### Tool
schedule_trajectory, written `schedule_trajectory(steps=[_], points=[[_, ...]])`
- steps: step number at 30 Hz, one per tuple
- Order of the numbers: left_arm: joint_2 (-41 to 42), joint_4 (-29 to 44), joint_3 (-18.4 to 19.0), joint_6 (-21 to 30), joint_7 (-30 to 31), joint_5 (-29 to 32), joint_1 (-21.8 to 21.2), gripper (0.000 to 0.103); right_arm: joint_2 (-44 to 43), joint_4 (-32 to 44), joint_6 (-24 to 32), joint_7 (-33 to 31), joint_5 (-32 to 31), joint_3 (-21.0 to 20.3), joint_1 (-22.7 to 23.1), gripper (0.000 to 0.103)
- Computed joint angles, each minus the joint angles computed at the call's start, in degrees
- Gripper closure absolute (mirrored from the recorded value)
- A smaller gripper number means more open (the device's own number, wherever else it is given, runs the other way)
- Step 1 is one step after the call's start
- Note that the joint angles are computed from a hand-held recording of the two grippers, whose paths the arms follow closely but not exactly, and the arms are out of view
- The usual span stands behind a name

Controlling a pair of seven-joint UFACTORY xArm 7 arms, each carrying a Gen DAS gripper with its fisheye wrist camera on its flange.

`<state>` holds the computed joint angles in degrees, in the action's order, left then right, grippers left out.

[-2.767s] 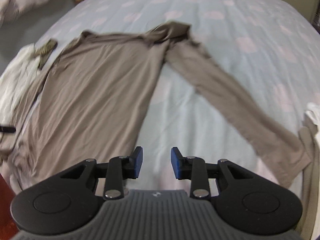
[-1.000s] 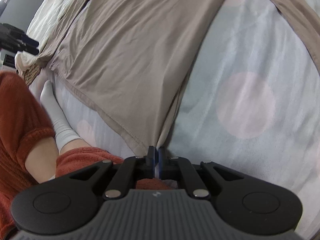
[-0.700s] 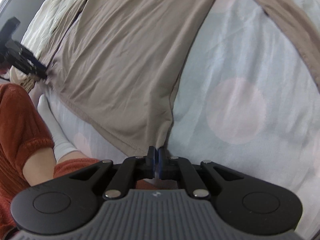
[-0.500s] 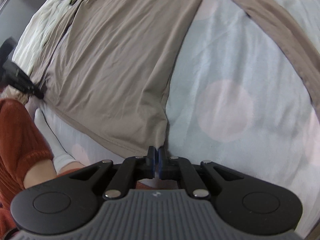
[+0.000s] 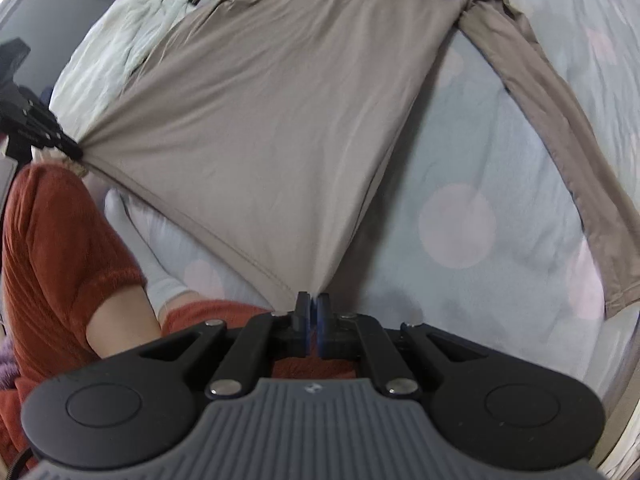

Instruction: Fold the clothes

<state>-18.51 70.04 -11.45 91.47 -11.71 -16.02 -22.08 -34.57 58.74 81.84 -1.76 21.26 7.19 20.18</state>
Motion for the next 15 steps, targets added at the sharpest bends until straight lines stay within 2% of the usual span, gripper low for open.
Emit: schedule_trajectory(steps=[4, 11, 14, 15], points=[[-0.38, -3.99, -0.66, -2.2, -0.93, -0.53, -0.53, 0.101, -0.1, -2.23, -1.3, 0.85, -1.35, 1.55, 0.05, 0.1], [3.37, -5.6, -0.69, -4.13, -2.54, 0.14, -0.76, 0.1, 2.39, -3.78, -4.09, 3.08, -3.81, 3.09, 0.73, 0.099], [3.02, -7.29, -0.76, -6.27, -2.49, 0.1, -1.1, 0.098, 2.26, -4.23, -4.57, 3.69, -3.47, 2.48, 0.99, 0.095], [2.76, -7.6, -0.78, -6.73, -2.39, 0.18, -1.23, 0.093, 1.95, -4.38, -4.73, 3.9, -3.33, 2.28, 1.01, 0.093]])
